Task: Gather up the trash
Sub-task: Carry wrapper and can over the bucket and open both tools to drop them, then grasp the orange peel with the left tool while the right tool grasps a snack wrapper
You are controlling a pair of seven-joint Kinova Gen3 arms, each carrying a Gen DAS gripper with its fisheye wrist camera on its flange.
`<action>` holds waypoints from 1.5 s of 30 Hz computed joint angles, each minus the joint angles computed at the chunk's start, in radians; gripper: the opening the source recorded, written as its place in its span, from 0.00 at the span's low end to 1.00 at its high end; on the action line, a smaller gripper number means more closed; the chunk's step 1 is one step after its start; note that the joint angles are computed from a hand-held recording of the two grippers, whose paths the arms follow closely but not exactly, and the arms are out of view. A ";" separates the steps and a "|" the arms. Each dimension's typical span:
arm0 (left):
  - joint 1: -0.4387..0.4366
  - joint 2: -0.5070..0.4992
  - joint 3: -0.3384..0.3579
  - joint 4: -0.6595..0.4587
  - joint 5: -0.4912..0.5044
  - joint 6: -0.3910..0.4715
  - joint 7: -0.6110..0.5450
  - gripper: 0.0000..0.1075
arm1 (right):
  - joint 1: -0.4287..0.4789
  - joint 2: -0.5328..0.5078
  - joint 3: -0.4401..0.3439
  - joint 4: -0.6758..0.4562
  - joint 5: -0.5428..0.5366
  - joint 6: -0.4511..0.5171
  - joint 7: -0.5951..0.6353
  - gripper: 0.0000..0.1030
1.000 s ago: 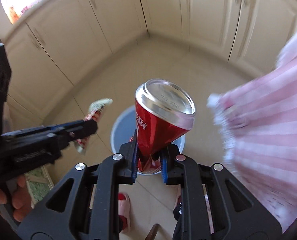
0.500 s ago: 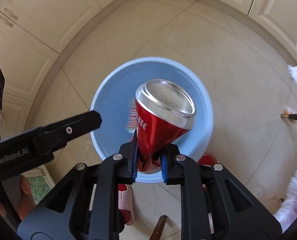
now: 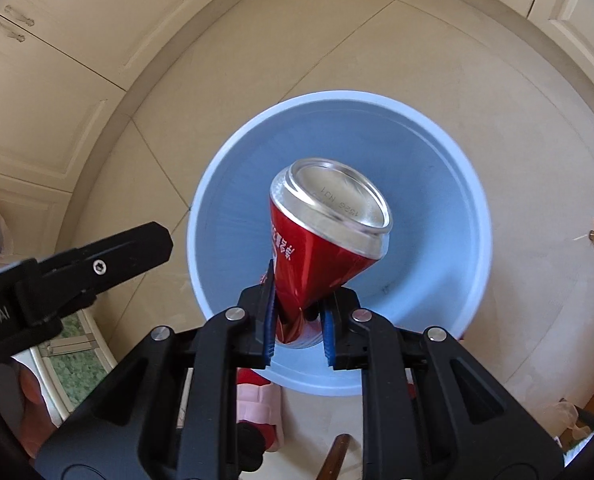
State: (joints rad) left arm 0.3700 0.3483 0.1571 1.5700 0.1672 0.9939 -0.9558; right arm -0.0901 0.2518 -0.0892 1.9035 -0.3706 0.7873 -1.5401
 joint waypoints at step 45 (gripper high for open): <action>0.684 -0.214 0.208 -0.731 -0.725 0.334 0.256 0.60 | 0.135 -0.995 0.069 -0.528 0.570 0.661 -0.194 0.51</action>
State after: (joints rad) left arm 1.0542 0.1344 0.3650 0.8386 -0.5577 1.3282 -0.6995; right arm 0.0449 -0.7430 -0.0198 1.3754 0.1996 1.4485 -1.7342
